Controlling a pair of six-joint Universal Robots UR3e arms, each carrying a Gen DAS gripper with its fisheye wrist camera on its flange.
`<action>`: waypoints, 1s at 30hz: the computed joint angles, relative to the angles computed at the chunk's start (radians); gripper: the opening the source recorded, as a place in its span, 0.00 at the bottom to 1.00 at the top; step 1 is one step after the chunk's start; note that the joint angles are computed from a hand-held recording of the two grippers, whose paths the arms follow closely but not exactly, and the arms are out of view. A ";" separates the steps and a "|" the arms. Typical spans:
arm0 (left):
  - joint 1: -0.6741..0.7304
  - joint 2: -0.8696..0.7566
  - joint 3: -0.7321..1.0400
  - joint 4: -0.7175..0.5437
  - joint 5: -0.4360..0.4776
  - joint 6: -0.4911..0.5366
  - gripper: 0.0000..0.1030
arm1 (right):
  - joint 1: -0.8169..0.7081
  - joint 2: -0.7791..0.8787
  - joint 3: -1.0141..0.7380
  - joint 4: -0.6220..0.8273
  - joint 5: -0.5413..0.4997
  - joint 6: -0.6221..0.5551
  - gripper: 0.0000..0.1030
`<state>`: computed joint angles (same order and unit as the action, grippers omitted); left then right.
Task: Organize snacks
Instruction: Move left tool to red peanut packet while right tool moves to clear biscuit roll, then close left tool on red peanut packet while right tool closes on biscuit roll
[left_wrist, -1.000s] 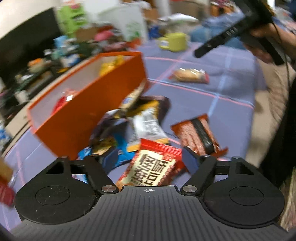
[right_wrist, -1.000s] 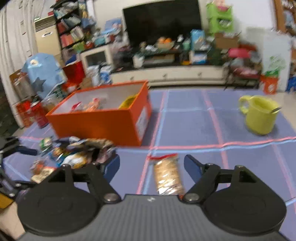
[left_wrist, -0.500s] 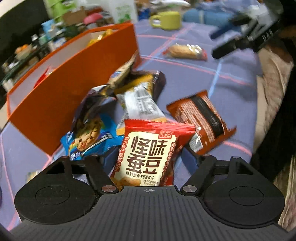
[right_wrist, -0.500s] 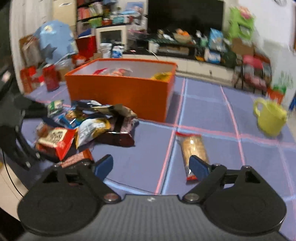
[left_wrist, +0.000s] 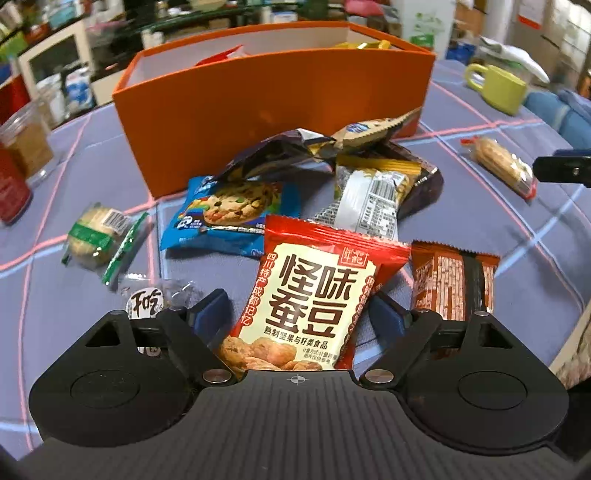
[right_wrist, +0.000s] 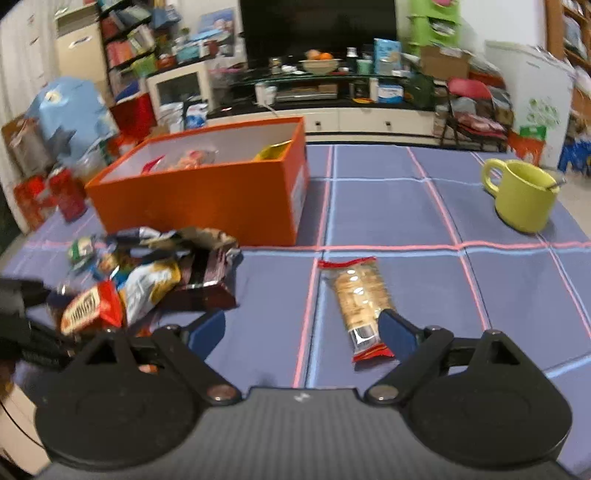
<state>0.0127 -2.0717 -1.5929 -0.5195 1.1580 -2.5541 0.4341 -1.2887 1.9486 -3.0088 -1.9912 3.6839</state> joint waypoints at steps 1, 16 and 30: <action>-0.003 -0.004 0.006 0.000 0.003 -0.020 0.62 | -0.002 -0.002 0.001 -0.006 -0.001 0.012 0.88; -0.012 0.040 -0.096 0.104 0.043 -0.198 0.67 | -0.077 -0.044 0.113 -0.108 -0.008 -0.081 0.89; 0.000 0.028 -0.104 0.139 0.003 -0.128 0.63 | -0.161 0.085 -0.010 -0.035 0.112 -0.168 0.72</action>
